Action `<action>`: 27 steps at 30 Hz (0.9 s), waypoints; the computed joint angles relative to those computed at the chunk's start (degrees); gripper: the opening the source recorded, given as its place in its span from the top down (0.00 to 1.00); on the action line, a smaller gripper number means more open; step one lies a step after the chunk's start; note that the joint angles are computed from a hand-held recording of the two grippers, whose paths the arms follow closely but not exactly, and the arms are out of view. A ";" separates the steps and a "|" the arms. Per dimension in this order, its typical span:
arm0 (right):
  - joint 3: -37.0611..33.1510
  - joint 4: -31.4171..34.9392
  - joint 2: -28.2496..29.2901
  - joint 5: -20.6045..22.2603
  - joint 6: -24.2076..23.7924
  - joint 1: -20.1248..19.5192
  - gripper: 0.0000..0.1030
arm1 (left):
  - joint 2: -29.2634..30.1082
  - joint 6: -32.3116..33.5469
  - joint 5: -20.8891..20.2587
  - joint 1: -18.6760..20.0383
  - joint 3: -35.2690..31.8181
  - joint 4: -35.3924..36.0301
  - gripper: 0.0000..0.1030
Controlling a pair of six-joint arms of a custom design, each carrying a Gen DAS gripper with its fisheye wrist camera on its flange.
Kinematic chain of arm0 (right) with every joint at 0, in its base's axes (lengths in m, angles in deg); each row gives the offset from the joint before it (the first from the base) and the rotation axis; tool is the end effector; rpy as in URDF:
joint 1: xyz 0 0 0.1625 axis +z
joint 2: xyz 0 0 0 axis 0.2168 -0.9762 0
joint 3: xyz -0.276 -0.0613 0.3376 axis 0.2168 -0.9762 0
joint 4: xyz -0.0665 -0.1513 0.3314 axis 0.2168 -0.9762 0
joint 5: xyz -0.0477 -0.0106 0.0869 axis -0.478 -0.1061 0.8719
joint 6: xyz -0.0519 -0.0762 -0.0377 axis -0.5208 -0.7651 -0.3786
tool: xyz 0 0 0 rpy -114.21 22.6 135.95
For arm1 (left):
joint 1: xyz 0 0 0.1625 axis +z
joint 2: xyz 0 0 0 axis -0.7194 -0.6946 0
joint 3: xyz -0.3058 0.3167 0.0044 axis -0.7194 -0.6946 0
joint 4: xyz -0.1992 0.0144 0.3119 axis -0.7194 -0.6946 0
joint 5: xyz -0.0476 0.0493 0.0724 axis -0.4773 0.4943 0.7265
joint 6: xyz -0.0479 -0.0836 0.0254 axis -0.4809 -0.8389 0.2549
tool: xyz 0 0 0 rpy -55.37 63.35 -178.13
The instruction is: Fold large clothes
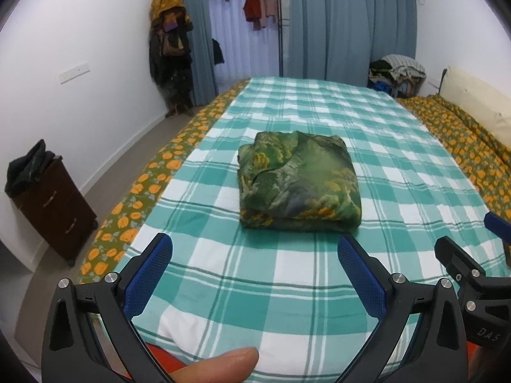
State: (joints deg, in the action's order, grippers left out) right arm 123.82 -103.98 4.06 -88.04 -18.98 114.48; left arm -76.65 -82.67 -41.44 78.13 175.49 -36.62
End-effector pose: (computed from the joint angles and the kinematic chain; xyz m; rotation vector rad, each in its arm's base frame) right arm 0.4239 -0.4654 0.2056 0.6685 -2.1912 0.9422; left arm -0.2770 -0.4421 0.3378 0.2240 2.0433 -1.0584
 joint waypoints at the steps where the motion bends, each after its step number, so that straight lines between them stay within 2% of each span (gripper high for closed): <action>1: -0.11 -0.11 0.09 -0.11 -0.04 0.21 0.00 | -0.10 -0.25 0.11 -0.04 -0.10 0.42 0.00; 14: -0.83 1.73 0.06 -1.95 1.63 0.96 0.00 | 0.13 1.70 -0.95 -0.63 0.11 -1.62 0.00; 19: -1.01 1.31 0.24 -4.24 1.29 1.20 0.00 | 0.61 2.40 -1.15 -0.56 -0.28 -1.90 0.00; 27: -1.06 1.38 0.21 -4.84 0.92 1.17 0.00 | 0.84 3.22 -1.44 -0.56 -0.36 -2.47 0.00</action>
